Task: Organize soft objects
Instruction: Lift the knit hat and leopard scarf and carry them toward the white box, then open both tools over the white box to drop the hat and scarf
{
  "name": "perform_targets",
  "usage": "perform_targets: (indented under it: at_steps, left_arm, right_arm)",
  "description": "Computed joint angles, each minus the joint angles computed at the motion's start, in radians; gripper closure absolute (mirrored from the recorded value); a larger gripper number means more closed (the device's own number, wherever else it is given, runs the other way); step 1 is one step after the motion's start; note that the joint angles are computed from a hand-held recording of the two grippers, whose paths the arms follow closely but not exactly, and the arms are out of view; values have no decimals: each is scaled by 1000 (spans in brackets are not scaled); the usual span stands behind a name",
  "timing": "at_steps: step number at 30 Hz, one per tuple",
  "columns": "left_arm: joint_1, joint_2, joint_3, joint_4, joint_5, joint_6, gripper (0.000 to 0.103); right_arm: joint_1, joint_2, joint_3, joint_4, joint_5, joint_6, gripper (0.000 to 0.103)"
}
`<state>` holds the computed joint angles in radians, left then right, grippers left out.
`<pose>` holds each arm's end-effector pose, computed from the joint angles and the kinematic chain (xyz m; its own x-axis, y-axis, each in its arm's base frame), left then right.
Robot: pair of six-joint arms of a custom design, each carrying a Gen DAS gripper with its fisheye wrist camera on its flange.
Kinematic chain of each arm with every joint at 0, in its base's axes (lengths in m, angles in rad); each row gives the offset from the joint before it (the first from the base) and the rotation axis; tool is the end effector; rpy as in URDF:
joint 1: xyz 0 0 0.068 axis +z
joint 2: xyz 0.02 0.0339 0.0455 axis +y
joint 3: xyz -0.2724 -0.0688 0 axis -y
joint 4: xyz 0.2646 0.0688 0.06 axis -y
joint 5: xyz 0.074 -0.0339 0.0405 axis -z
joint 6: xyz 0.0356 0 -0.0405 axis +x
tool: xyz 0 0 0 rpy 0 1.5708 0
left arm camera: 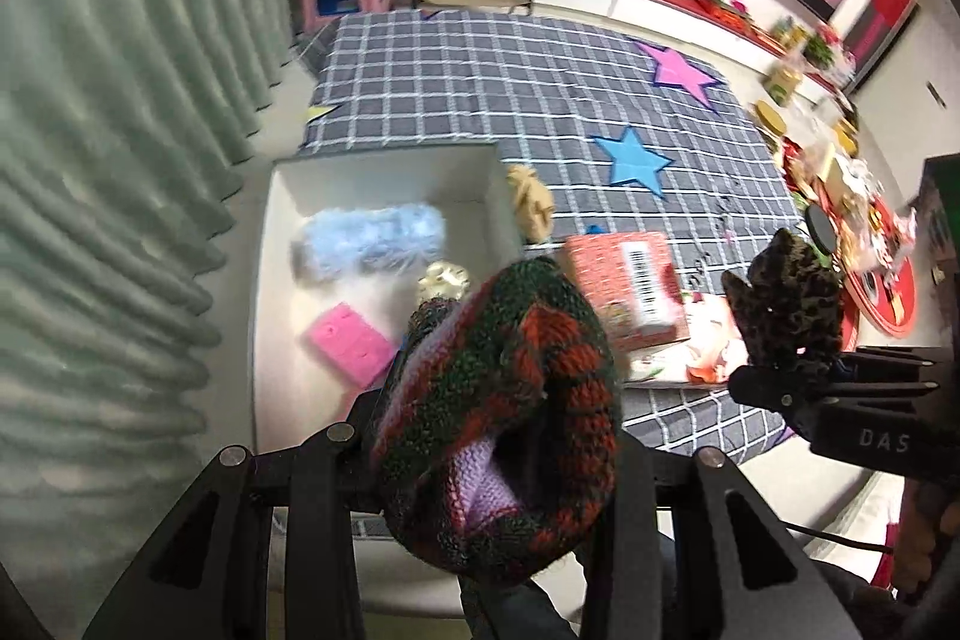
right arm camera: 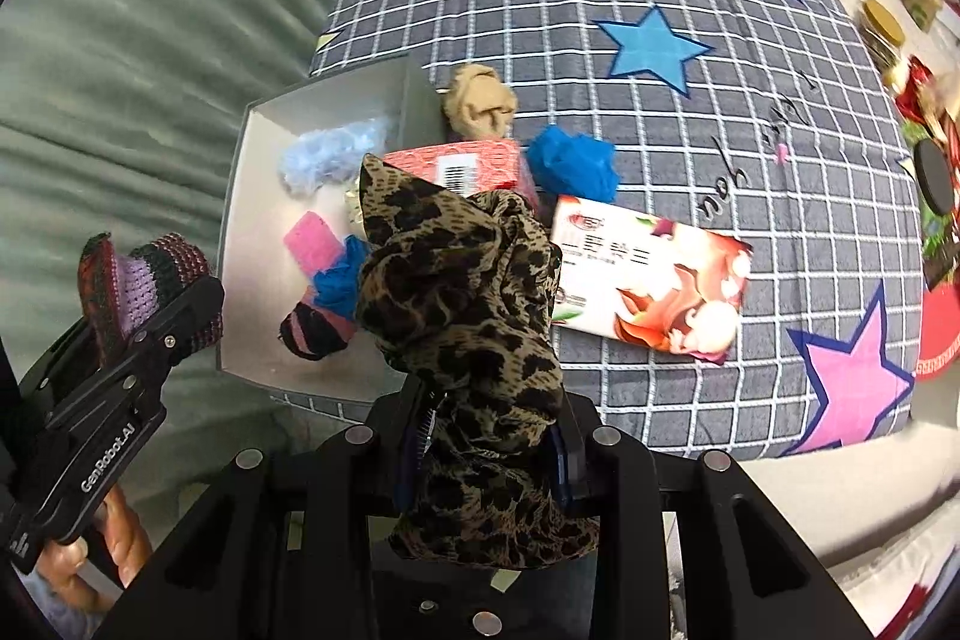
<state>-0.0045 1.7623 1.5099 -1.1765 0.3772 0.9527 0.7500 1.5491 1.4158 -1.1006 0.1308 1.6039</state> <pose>0.3581 -0.0147 0.2669 -0.5278 0.7601 -0.3791 0.8394 0.5350 -0.0960 0.2376 0.2150 0.3070 -0.6211 0.7757 -0.1121 0.7115 0.6180 0.3345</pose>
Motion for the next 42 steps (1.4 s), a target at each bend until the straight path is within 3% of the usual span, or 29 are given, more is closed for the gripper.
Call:
perform_targets:
  at_steps: [18, 42]
  left_arm:
    - [84, 133, 84, 35, -78, -91, 62]
    - [71, 187, 79, 59, -144, -115, 61]
  right_arm:
    - [-92, 260, 311, -15, -98, -331, 69]
    - [-133, 430, 500, -33, -177, -456, 69]
